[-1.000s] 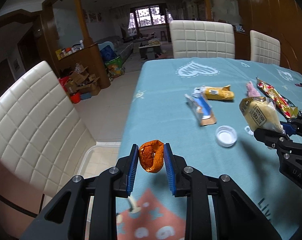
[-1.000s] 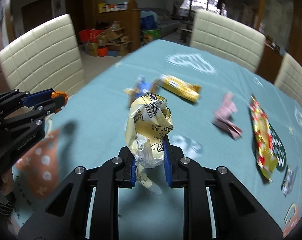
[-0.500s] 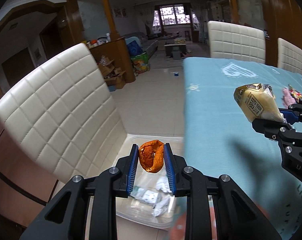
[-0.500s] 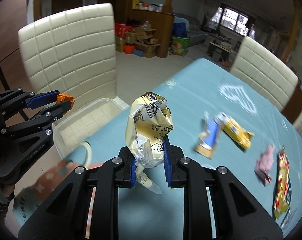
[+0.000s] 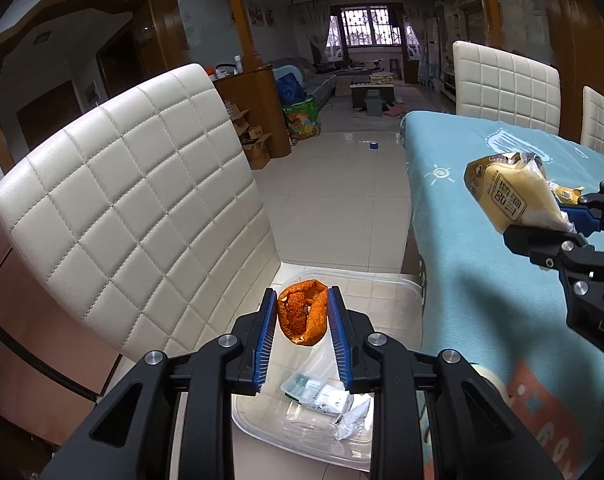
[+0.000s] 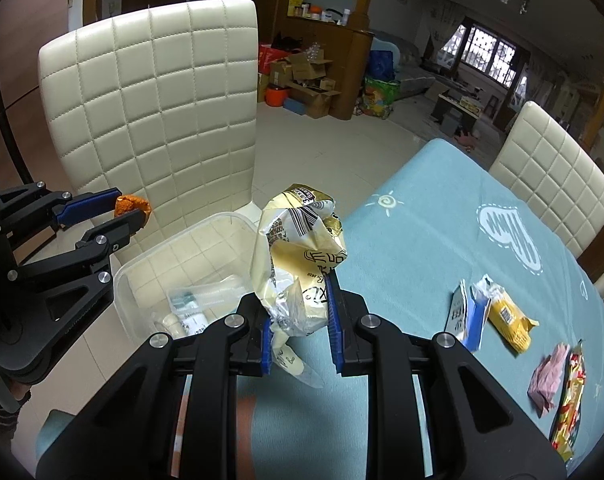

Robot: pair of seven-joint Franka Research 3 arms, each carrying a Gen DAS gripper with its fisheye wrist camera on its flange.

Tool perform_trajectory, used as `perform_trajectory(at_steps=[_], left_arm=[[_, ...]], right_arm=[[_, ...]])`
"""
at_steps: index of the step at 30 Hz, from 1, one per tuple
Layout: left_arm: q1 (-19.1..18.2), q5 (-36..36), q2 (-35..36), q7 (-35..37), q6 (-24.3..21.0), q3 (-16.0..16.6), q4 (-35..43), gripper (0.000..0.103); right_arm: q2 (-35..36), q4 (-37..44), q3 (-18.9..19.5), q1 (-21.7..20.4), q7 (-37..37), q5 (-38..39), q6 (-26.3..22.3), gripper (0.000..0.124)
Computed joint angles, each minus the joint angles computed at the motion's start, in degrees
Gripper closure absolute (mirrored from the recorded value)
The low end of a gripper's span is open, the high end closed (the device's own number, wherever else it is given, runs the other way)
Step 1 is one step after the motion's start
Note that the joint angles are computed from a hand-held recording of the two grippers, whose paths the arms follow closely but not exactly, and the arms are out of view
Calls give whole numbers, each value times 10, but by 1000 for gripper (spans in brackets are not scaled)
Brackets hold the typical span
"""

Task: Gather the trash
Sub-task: 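Carry the orange peel to the bin and open the left gripper while the right releases the wrapper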

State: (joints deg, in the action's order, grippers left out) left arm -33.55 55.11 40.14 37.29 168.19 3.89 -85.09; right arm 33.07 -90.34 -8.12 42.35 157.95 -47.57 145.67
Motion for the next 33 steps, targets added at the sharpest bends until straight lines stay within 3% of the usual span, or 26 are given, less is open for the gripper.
perform_trajectory(at_steps=[3,4,5,7,9,15,24,33], left_arm=[[22,-27,5,30,14,-24,0,73],[28,-39,6,41,16,-32,-1,59],[27,-50,7,45,18,-30,0,35],[-4,-30,6,-7,36,17,-3,24],[-9,-21,2,-20,51,27,-11,24],[-31,19,-6,-71,28,58,-23,24],[6,46,-18,-98,20,31,-43,24],[17,68,-26,-121,19,24,-55,24]], right_arm=[[5,7,-1,-1,-4,2,-3,100],[8,11,0,-2,-7,4,-4,100],[10,12,-1,-2,-7,6,-4,100],[12,13,0,-4,-9,12,-4,100],[17,19,0,-4,-14,18,-5,100],[43,52,2,-4,-47,45,-8,100],[86,109,-5,9,-101,87,-14,100],[106,139,-24,28,-120,100,-21,99]])
